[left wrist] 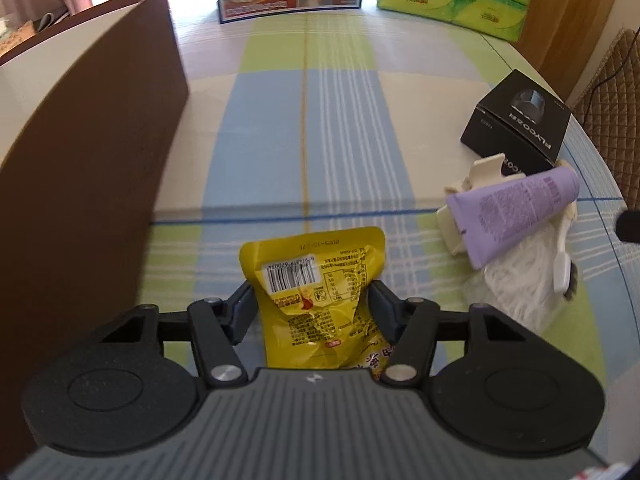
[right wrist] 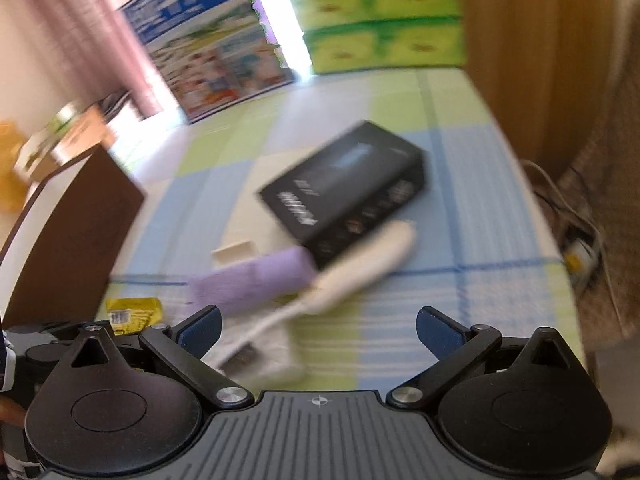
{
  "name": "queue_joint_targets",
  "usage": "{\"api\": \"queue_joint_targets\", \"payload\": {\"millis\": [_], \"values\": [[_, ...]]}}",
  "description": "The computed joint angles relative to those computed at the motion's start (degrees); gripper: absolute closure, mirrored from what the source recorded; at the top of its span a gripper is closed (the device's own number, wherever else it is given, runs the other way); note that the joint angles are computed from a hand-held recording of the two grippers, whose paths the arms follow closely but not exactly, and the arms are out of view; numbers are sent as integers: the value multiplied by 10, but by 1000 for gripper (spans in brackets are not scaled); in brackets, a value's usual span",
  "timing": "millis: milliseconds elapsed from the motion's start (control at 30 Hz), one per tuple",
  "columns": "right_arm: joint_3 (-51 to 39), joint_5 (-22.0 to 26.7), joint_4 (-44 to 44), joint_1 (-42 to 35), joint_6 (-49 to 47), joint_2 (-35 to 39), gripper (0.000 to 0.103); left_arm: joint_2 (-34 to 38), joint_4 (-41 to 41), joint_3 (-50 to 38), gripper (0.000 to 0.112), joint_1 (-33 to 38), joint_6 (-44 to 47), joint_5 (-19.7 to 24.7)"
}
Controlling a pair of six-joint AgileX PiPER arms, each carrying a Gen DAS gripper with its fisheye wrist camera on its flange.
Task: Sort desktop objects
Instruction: 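Grasp the yellow snack packet with the left tool while the right tool grasps the purple tube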
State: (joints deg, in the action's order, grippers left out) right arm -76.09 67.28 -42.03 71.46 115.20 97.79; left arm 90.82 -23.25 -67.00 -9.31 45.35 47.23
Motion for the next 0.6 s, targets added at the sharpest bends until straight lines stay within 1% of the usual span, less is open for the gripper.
{"api": "queue_joint_targets", "payload": {"millis": [133, 267, 367, 600], "values": [[-45, -24, 2, -27, -70, 36, 2, -17, 7, 15, 58, 26, -11, 1], [-99, -17, 7, -44, -138, 83, 2, -28, 14, 19, 58, 54, -29, 11], [-135, -4, 22, -54, -180, 113, 2, -33, 8, 23, 59, 66, -22, 19], [-176, 4, 39, -76, -225, 157, 2, -35, 0, 29, 59, 71, -9, 15]]}}
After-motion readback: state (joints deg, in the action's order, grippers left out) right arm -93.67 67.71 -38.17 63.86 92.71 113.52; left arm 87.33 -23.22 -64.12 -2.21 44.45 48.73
